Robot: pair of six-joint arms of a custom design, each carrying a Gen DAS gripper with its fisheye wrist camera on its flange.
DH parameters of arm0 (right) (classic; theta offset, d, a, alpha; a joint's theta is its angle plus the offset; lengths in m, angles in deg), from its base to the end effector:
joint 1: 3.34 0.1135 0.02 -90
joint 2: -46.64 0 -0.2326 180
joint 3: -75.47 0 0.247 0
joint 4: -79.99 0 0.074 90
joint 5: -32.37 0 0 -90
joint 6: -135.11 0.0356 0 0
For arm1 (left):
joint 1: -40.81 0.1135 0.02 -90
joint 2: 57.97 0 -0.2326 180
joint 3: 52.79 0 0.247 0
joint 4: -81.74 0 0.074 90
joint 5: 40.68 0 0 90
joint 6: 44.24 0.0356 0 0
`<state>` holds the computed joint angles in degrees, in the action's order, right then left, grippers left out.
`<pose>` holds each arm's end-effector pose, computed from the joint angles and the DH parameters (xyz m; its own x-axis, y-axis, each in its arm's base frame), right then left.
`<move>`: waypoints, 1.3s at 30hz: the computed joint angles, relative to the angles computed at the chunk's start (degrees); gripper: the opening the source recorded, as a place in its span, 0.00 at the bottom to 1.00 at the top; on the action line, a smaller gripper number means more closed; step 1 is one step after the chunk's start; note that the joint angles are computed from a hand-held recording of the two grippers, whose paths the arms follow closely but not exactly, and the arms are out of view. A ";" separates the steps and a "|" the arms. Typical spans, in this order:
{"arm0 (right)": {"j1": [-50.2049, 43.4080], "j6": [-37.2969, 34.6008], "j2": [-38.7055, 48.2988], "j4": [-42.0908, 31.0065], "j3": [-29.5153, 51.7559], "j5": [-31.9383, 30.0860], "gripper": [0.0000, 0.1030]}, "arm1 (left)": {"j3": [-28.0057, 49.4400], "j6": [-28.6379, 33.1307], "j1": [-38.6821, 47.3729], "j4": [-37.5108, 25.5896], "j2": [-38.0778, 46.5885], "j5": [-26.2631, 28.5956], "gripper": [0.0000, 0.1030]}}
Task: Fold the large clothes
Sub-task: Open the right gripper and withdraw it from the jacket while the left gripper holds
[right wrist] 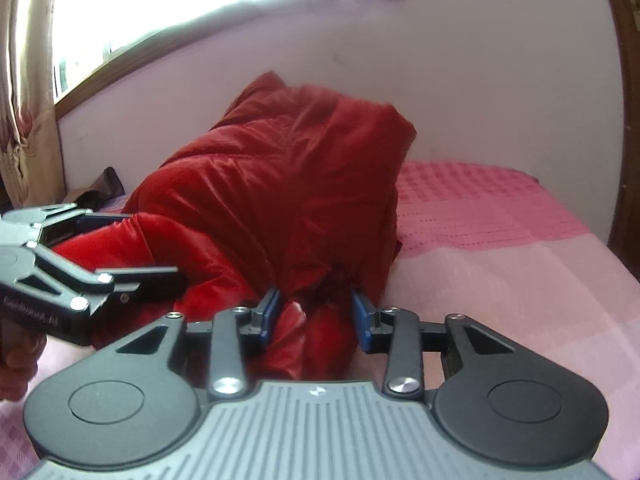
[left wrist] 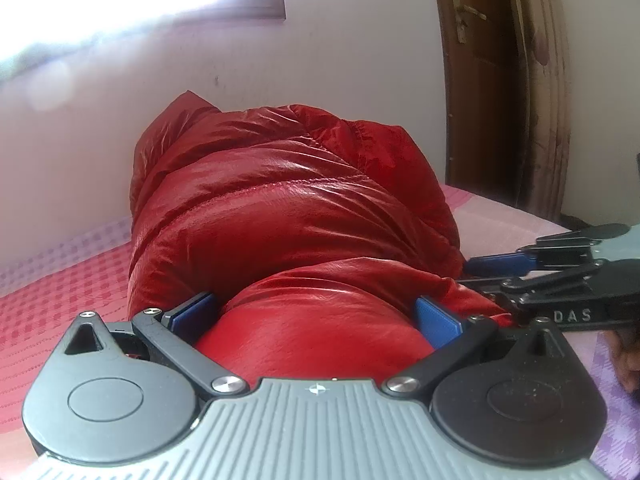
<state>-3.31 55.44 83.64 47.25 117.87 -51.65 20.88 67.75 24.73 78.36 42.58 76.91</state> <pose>0.1773 -0.0036 0.2265 -0.4353 0.1781 -0.8825 0.1729 0.9785 0.1122 0.3549 -0.1195 0.1773 -0.2131 0.4068 -0.8883 0.7654 0.6346 0.1070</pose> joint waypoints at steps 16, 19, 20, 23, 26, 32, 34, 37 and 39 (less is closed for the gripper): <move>-4.82 3.96 7.39 -4.29 4.58 -4.44 0.61 | 0.01 2.11 0.78 0.50 0.83 0.92 1.00; -5.44 3.88 8.05 -3.85 4.63 -5.33 0.61 | -0.07 2.13 0.79 0.50 0.75 0.98 1.00; -5.76 3.93 8.05 -3.86 4.59 -5.84 0.62 | -0.10 2.14 0.75 0.50 0.72 0.95 1.00; -6.81 3.95 8.24 -3.81 4.67 -7.18 0.63 | -0.17 2.09 0.82 0.36 0.59 1.17 1.00; -8.88 3.92 10.35 -3.06 5.73 -10.05 0.65 | -0.06 2.00 0.98 0.35 0.73 1.60 1.00; -16.45 3.69 14.35 -4.65 8.76 -20.79 0.74 | 0.86 1.72 1.58 -0.47 1.27 2.77 1.00; -19.34 3.97 16.36 -4.80 10.04 -25.27 0.77 | 0.90 1.30 1.63 -0.29 1.38 2.80 1.00; -23.37 5.09 18.51 -2.68 10.09 -31.66 0.80 | 1.27 0.88 1.91 -0.40 1.64 3.34 1.00; -24.93 6.76 20.01 -0.32 9.86 -34.77 0.81 | 1.34 1.15 1.93 -0.57 1.61 3.37 1.00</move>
